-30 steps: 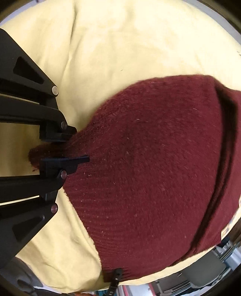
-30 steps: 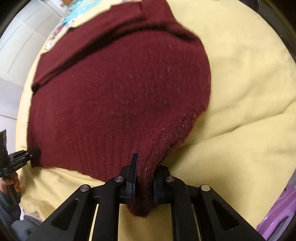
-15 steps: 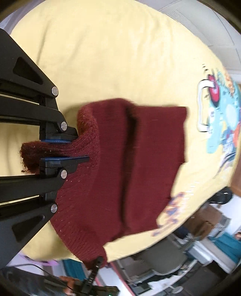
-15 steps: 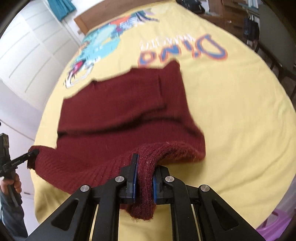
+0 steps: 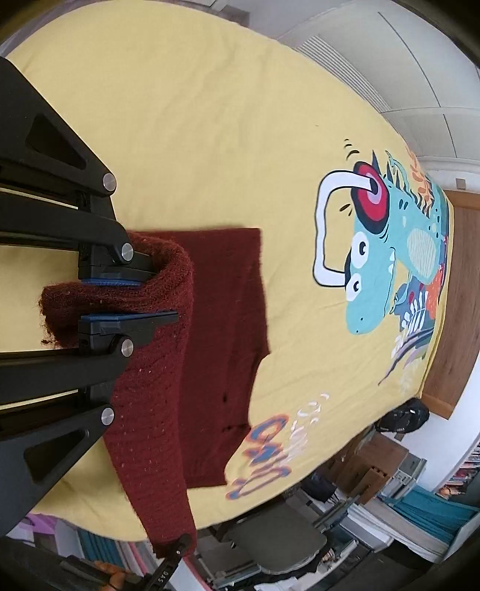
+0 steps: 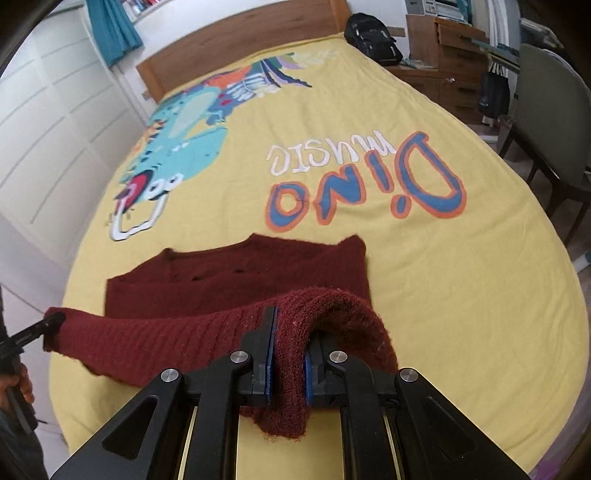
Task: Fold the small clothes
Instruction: 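Lift the hem with both grippers and fold it toward the collar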
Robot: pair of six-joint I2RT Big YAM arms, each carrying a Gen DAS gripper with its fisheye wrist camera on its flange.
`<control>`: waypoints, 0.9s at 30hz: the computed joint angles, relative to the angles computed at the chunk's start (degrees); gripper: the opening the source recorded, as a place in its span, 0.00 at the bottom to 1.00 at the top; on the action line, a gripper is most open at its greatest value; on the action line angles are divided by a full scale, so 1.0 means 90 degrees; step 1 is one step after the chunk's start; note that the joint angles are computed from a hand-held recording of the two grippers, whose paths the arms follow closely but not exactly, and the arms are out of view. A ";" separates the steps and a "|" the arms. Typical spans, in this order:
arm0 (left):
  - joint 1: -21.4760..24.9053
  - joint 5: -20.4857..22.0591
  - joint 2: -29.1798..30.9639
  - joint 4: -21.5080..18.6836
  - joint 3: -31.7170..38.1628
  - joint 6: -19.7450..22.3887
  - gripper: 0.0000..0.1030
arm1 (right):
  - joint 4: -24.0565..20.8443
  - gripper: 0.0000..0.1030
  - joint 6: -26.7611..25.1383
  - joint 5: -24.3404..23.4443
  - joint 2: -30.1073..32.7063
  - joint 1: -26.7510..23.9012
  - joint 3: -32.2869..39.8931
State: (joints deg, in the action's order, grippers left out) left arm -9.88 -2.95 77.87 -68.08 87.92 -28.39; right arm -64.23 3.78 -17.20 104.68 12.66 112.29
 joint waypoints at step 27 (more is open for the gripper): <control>-0.0017 -0.0961 0.1453 -0.0427 0.0561 0.0111 0.68 | -0.0744 0.78 0.0140 0.0723 0.1359 0.0306 0.1435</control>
State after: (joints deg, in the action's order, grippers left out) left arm -10.03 -11.61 90.95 -71.91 92.97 -27.39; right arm -70.93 5.04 -10.69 116.91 15.41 125.20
